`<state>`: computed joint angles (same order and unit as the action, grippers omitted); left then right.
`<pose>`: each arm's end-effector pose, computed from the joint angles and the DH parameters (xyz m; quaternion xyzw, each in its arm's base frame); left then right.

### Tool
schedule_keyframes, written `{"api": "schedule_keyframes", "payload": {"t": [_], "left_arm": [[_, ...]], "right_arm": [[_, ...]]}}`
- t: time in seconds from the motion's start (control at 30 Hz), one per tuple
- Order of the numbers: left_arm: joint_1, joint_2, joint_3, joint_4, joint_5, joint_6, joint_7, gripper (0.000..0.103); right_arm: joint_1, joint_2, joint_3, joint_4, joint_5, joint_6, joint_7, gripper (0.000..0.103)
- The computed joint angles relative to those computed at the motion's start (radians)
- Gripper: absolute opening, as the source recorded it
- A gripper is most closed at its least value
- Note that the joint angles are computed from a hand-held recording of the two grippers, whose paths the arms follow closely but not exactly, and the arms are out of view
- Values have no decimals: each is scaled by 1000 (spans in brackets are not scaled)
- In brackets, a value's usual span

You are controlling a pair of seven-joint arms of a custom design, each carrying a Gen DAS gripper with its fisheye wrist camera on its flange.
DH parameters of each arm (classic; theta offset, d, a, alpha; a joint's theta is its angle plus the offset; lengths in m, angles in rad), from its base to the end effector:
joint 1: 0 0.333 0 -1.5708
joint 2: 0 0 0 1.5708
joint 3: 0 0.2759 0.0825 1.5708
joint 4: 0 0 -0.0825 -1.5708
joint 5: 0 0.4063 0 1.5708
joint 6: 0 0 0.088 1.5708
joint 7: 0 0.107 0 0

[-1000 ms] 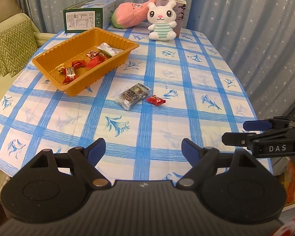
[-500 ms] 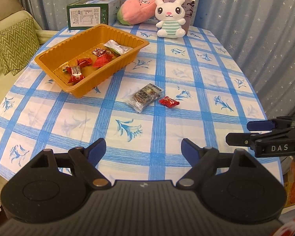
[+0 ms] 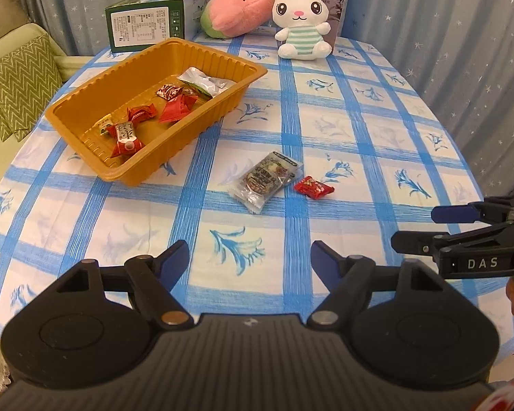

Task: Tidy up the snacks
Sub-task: 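Lower the right tool onto the small red candy and close it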

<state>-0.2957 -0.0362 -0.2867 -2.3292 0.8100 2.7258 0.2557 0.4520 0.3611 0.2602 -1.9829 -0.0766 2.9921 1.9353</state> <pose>0.4437 -0.3244 0.3350 -0.6893 0.6562 -0.2310 0.2023 0.5002 0.4275 0.3128 -0.7807 0.5333 -0.0574 0.3206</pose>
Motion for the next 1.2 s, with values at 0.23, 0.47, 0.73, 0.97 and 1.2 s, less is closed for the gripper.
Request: {"api": "schedule_keyframes", "payload": {"t": [0.23,0.47,0.73,0.97,1.2], "left_arm": [[-3,80,36,58,23,15,25,72],[-26,149,84,109,-1,25,72,71],[-43,197,126,148,-35,38,122,70],[-52,219,149,165,-59,48,158,68],[-60,233,163,176,-76,52,187,67]], "right_arm": [[9,103,-4,104,-39,30,-35,79],[2,213,16,235,-61,13,-96,60],[14,331,24,398,-51,-49,-183,44],[30,411,23,515,-27,-101,-249,39],[51,460,11,589,-1,-145,-290,33]]}}
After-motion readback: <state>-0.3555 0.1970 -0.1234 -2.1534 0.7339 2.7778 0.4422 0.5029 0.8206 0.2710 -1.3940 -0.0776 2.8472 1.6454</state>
